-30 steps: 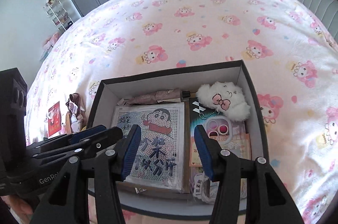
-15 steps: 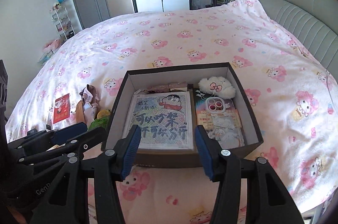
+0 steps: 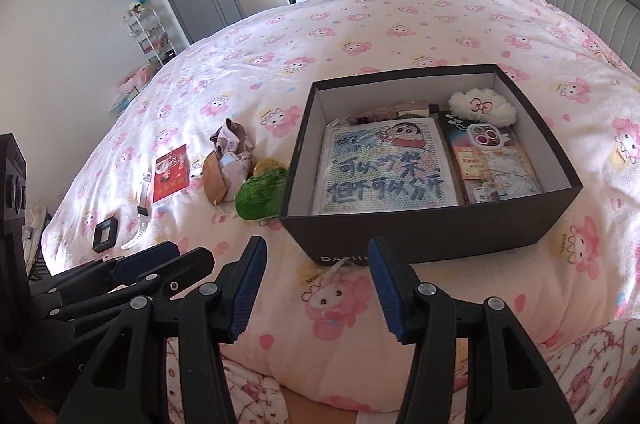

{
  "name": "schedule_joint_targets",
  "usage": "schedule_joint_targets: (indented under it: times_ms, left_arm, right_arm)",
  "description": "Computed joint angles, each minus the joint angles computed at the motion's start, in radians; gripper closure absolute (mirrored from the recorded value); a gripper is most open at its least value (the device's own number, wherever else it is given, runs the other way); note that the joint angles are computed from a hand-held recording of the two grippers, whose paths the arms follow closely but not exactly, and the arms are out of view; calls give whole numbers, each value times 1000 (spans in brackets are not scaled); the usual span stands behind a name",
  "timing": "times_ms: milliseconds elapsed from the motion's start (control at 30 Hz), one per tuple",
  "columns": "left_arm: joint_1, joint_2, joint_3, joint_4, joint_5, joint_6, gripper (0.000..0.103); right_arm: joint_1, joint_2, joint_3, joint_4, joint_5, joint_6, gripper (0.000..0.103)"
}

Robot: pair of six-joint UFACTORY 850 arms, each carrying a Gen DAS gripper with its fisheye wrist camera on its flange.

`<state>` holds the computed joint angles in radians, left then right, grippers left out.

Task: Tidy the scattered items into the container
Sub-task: 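Withdraw the right tool from the box toward the wooden comb, then close the right gripper on the wooden comb's spine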

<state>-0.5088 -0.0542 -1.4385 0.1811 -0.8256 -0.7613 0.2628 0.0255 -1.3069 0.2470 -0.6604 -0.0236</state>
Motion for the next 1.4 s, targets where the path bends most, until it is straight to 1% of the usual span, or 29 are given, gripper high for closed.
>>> schedule_joint_targets:
  times_ms: [100, 200, 333, 467, 533, 633, 700, 767, 833, 933, 1067, 1133, 1267, 1300, 1400]
  left_arm:
    - [31, 31, 43, -23, 9, -3, 64]
    - [62, 58, 77, -12, 7, -33, 65]
    - [128, 99, 129, -47, 30, -49, 64]
    - [191, 104, 160, -92, 53, -49, 63]
    - [226, 88, 168, -130, 59, -54, 63]
    - [297, 55, 183, -270, 99, -18, 63]
    - [329, 24, 175, -291, 107, -37, 63]
    - [359, -15, 161, -315, 113, -34, 63]
    - [397, -55, 146, -392, 118, 18, 63]
    - [447, -101, 135, -537, 134, 121, 63]
    - [456, -119, 148, -574, 178, 155, 64]
    - [456, -124, 164, -621, 183, 191, 64]
    - [461, -122, 180, -635, 186, 192, 64]
    - [463, -117, 185, -627, 196, 179, 64]
    - [454, -116, 176, -533, 199, 98, 64]
  right_arm:
    - [31, -20, -11, -2, 2, -1, 54]
    - [62, -59, -46, 11, 2, -25, 54]
    - [107, -122, -111, 37, 1, -82, 54]
    - [131, -186, -166, 92, -16, -138, 54]
    - [131, -242, -216, 130, -37, -153, 54]
    - [140, -342, -316, 76, -50, -99, 54]
    - [148, -404, -374, 30, -55, -65, 54]
    - [148, -465, -426, 33, -96, -63, 55]
    - [142, -505, -450, 79, -130, -91, 56]
    - [153, -520, -433, 100, -121, -140, 58]
    - [172, -555, -437, 137, -116, -213, 60]
    - [180, -580, -454, 135, -104, -222, 61]
    - [211, -623, -490, 28, -87, -181, 61]
    - [218, -634, -499, 4, -96, -172, 61]
    - [233, -664, -523, -29, -109, -180, 61]
